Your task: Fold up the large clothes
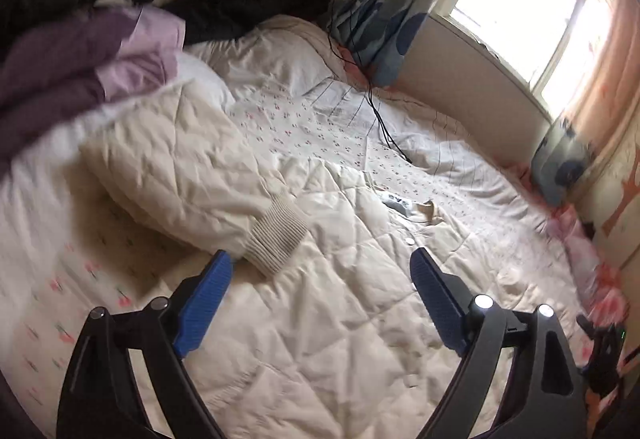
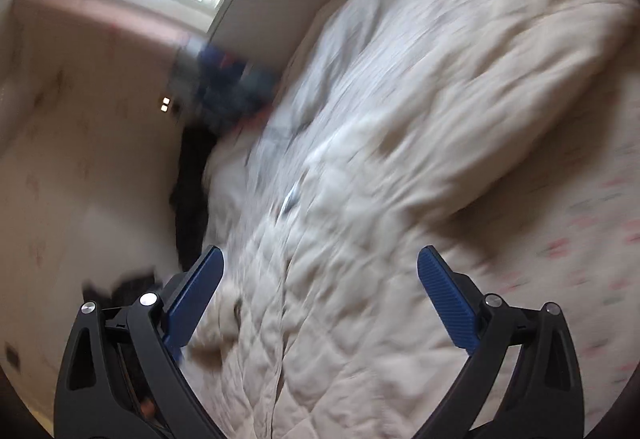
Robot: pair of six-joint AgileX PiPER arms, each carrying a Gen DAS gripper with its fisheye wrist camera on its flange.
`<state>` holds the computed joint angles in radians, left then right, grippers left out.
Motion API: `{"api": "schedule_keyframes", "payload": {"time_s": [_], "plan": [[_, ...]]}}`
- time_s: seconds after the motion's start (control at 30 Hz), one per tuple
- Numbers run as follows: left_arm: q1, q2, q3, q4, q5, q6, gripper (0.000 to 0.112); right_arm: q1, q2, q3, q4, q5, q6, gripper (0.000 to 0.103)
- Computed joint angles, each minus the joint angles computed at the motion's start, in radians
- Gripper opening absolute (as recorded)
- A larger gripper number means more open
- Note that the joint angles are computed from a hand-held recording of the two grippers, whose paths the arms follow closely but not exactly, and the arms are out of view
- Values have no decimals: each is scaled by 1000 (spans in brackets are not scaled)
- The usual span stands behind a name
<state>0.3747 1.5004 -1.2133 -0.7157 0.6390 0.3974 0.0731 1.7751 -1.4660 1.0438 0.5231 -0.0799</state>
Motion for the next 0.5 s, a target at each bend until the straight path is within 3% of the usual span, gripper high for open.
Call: {"api": "schedule_keyframes", "payload": {"time_s": [0.1,0.17,0.23,0.37,0.5], "plan": [[-15,-13,8,28,32,-44,87,-244,-86,148,103,41,-41,94],[-9,-43,47,37,3,-54,90,-367,-76,150,70,64,-32,94],[6,-43,54,59,5,-75,91,-466,-27,125,137,101,-103,94],[56,-23,31,70,44,-76,91,-538,124,-48,76,128,-59,94],[74,-58,62,94,-14,-80,91,-535,280,-255,-49,111,39,94]]}}
